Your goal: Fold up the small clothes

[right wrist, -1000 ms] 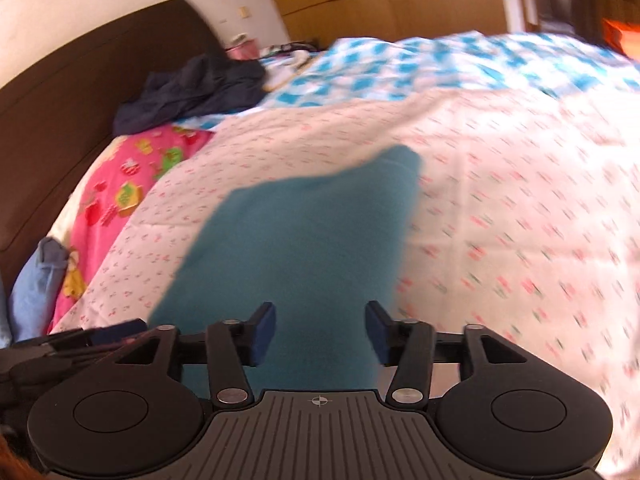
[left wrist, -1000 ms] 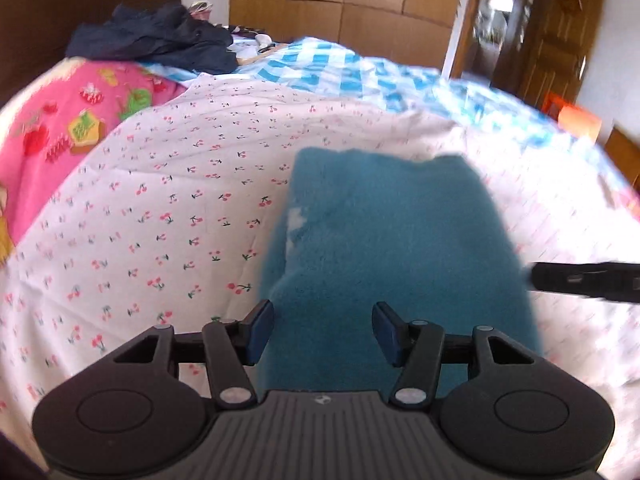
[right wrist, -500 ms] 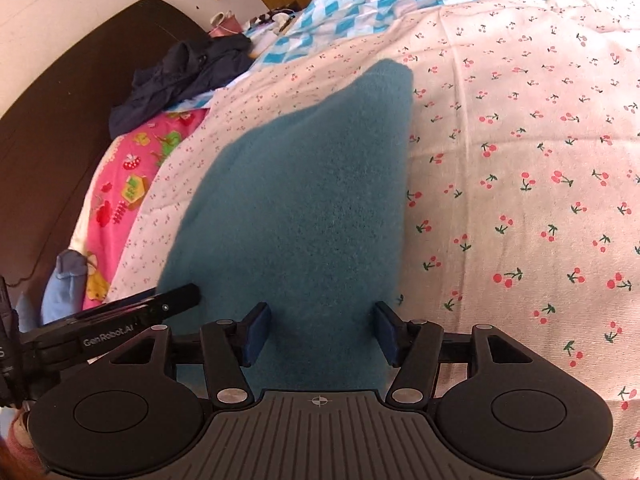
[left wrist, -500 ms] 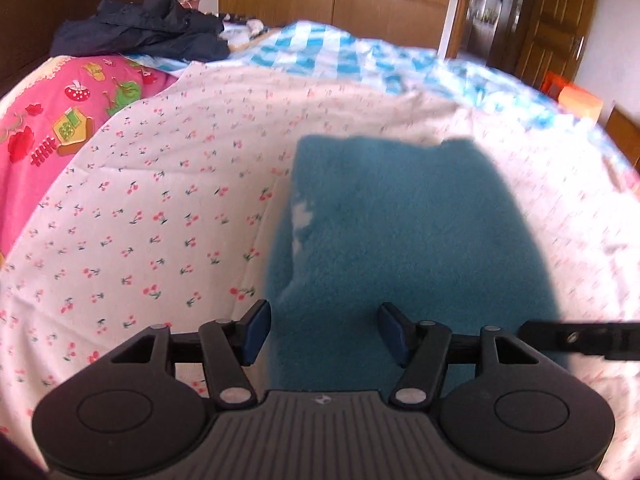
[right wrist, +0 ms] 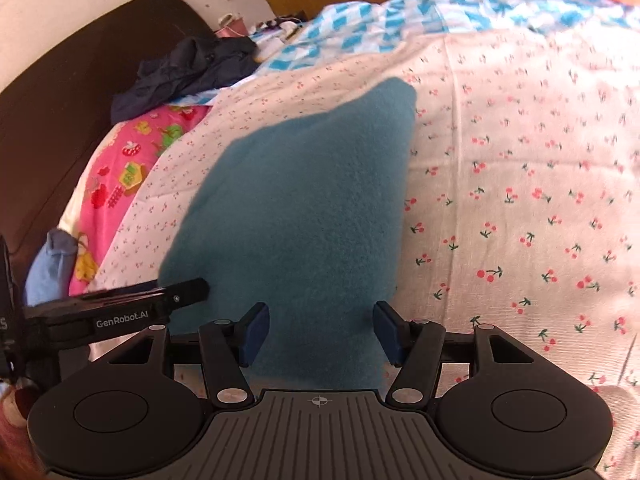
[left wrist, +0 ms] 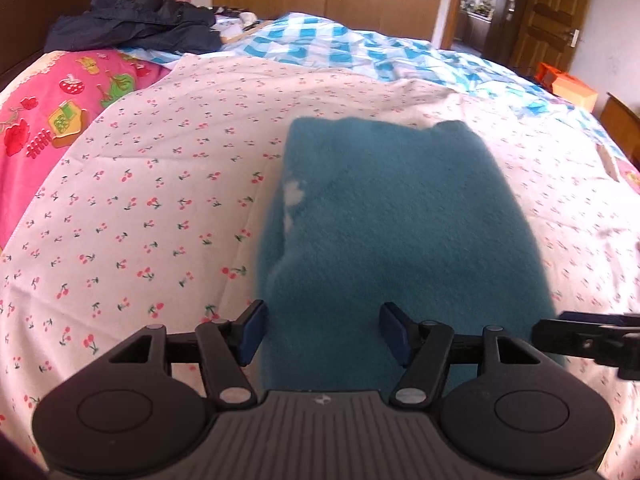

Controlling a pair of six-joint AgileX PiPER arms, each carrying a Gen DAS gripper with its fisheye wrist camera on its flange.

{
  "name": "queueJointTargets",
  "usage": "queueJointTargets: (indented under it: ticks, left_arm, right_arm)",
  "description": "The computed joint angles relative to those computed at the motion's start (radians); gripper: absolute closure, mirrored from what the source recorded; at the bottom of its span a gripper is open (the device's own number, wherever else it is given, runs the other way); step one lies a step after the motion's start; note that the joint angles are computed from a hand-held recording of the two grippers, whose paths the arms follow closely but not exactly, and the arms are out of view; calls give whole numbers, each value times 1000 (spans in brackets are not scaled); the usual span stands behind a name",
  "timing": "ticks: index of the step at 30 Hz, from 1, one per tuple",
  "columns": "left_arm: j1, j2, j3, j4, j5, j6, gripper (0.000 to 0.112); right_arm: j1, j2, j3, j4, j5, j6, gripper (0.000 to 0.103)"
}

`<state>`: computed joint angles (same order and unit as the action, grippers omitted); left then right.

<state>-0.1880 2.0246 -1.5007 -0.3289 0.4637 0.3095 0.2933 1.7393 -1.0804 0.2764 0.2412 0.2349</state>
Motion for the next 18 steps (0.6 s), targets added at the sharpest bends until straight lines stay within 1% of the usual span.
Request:
queueJointTargets:
  ticks: [2, 4, 8, 10, 13, 18]
  left_arm:
    - [-12, -7, 18, 43, -11, -21, 45]
    - [-17, -2, 15, 73, 6, -42, 45]
    - [-17, -30, 49, 65, -2, -32, 45]
    - [-20, -44, 67, 69, -11, -29, 45]
    - [-25, -61, 93, 78, -23, -30, 45]
    - [-27, -87, 130, 79, -34, -19, 45]
  right_arm:
    - [19, 17, -12, -101, 21, 87, 45]
    - [32, 52, -49, -206, 71, 194, 45]
    - [53, 34, -42, -296, 75, 300, 45]
    - [70, 21, -32, -374, 76, 361, 45]
    - [78, 30, -40, -400, 100, 383, 45]
    - [92, 15, -38, -438, 116, 436, 45]
